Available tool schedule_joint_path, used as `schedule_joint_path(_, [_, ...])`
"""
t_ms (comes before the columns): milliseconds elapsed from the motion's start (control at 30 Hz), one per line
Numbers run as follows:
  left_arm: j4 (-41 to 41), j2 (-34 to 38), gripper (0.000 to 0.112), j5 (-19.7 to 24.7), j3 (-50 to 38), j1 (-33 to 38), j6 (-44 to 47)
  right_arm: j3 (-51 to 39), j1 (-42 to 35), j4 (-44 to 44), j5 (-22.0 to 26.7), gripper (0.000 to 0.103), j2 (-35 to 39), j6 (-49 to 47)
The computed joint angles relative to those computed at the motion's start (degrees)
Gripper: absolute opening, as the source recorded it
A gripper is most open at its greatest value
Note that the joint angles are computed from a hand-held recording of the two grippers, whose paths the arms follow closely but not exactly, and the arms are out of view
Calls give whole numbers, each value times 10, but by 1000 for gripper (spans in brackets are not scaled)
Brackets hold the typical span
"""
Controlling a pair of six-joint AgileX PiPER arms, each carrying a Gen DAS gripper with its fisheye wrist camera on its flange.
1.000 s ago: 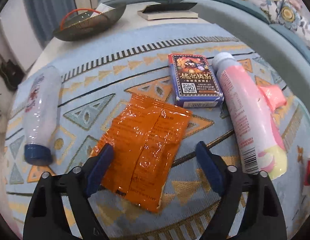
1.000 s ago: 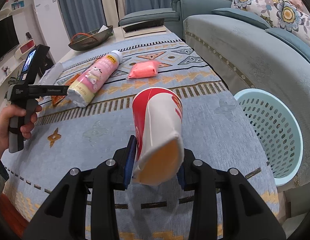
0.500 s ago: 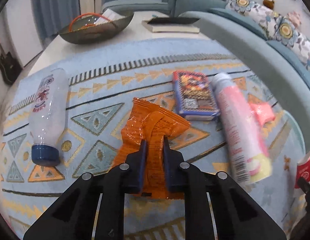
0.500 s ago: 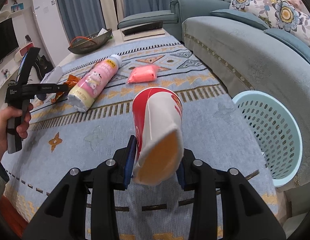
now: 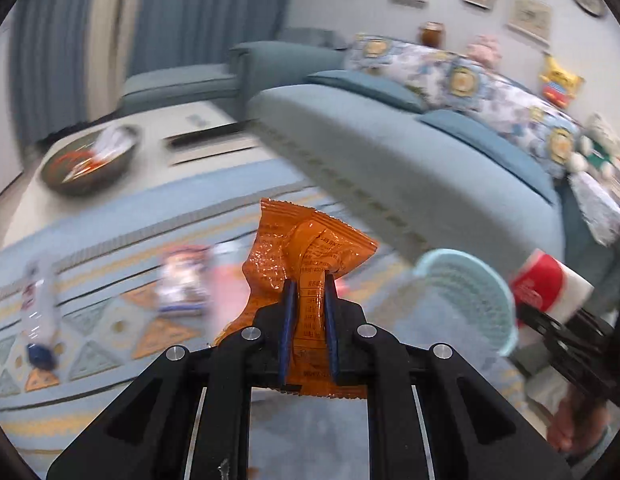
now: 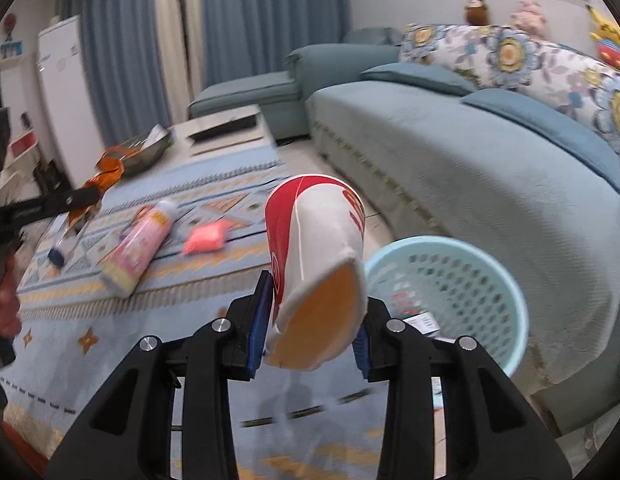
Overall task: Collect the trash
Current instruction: 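Carry the bag and cup over the blue basket and open both tools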
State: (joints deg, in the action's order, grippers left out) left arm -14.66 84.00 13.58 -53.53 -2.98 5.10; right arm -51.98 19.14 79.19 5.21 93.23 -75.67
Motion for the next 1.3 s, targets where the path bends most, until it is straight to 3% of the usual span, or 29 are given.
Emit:
schedule_joint_path(100, [-8,28,12,-8,-31,-69,-26,3,-48,19,17,33,-5,-27])
schedule_joint_path(200, [46,89,12,-10,-86,-133,-106,4,-93,48,35,32,2,-65])
schedule_joint_path(400, [79,210,12,9,-197,-202,-159,-20,-174,32,89,32,47,-52])
schedule_joint_path(533, [90,288,12,40,-283,-224,-187,-49,-196,-34,84,32,94,3])
schedule_joint_path(733, [65,405,13,111,-420,-240,-193,-112,-211,-216,90,32,185,175])
schedule_joint_path(867, [69,450,19,148,-484,-240,-202,-122,-215,-215,91,33,197,174])
schedule_joint_path(900, [65,455,24,152,-491,-239,-200,-127,-212,-242,89,33,200,202])
schedule_joint_path(933, [68,456,37,153,-495,-238,-205,-133,-209,-263,93,33,202,224])
schedule_joint_path(1000, [76,443,47,137,-478,-236,-217,-140,-209,-293,100,36,202,252])
schedule_joint_path(1033, [62,433,51,132,-467,-234,-204,-141,-210,-293,103,48,200,252])
schedule_joint_path(1067, [55,420,54,124,-450,-231,-196,-135,-211,-270,102,58,193,230])
schedule_joint_path(1100, [56,408,55,116,-433,-229,-195,-131,-211,-257,98,60,189,217])
schedule_joint_path(1300, [7,309,63,59,-302,-204,-151,-96,-203,-214,98,60,146,178])
